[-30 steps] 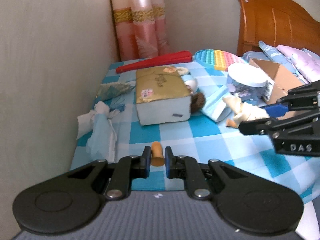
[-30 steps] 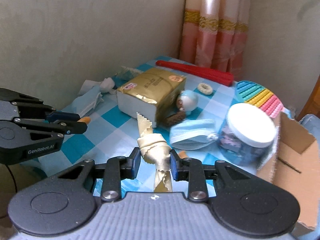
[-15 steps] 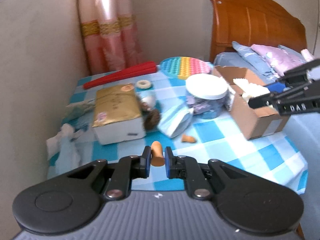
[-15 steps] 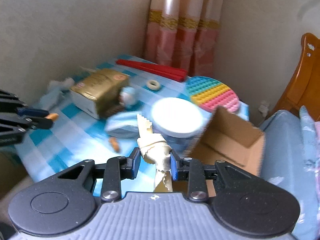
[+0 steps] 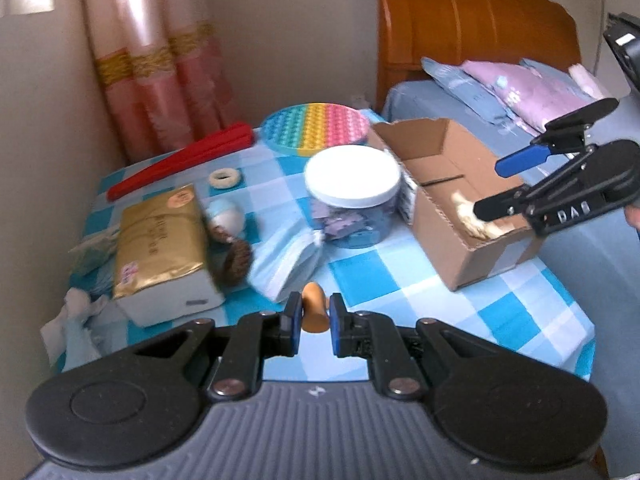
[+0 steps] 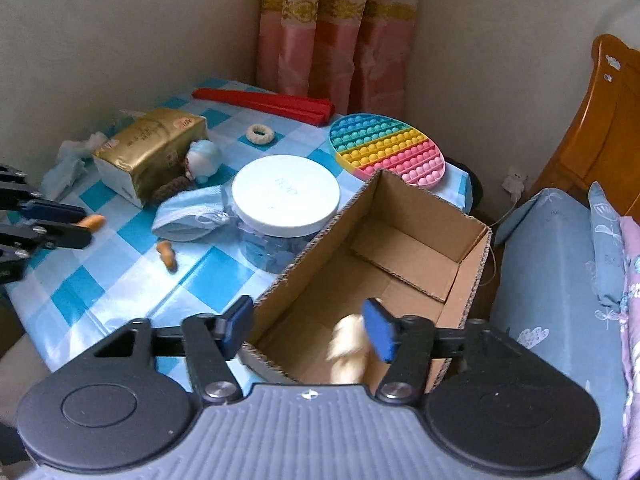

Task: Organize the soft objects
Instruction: 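Carry the cloth and earplug into the cardboard box while both tools open to release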

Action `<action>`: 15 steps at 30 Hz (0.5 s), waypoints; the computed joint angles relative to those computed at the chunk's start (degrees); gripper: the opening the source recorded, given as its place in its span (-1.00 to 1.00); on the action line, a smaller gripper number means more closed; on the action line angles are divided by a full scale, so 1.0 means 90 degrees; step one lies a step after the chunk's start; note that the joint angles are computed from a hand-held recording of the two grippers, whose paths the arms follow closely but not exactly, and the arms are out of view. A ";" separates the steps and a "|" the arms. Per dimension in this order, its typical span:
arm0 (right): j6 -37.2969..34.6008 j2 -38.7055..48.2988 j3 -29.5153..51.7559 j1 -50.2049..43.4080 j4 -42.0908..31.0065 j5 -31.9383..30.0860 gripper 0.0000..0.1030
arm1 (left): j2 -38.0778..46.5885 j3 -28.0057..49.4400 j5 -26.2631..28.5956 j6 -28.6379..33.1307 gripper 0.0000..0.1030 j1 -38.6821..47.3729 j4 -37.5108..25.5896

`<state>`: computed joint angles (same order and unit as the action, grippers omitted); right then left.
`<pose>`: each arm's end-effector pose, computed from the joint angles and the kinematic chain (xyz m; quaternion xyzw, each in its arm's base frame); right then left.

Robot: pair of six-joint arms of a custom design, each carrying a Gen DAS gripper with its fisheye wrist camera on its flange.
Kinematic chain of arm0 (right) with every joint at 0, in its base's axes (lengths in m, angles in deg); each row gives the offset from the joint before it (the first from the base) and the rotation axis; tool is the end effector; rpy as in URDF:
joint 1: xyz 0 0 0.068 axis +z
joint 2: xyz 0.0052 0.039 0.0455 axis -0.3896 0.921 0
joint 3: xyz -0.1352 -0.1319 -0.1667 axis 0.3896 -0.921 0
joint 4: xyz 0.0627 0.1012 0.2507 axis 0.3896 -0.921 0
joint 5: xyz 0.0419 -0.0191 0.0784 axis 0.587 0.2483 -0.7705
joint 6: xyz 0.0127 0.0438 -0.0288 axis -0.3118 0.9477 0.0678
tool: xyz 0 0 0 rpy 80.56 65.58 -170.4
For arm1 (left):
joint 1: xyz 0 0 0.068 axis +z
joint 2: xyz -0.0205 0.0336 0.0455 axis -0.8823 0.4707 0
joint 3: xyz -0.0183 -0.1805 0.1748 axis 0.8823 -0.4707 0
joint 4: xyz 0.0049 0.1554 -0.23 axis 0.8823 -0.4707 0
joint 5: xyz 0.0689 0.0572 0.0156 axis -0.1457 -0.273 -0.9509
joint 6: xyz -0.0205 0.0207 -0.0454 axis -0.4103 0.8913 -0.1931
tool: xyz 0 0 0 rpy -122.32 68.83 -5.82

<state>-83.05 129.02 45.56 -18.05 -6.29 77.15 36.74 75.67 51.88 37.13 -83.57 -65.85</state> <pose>0.3299 0.0323 0.2032 -0.2176 0.9132 0.0116 0.3444 0.2979 -0.1185 0.1852 0.2124 0.8990 -0.0602 0.3784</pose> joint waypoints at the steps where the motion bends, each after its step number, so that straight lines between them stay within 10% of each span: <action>1: -0.0006 -0.0130 -0.0116 -0.0011 0.0021 -0.0069 0.38 | 0.0087 0.0131 0.0046 0.0042 -0.76 -0.0045 -0.0098; 15: -0.0036 -0.1648 -0.1796 -0.0060 0.0366 -0.0456 0.45 | 0.2073 0.3028 0.1031 0.0372 -0.76 -0.0672 -0.1445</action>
<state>-83.37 114.19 29.40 -18.59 -2.99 73.04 55.39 102.91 61.16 40.48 -89.62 -78.86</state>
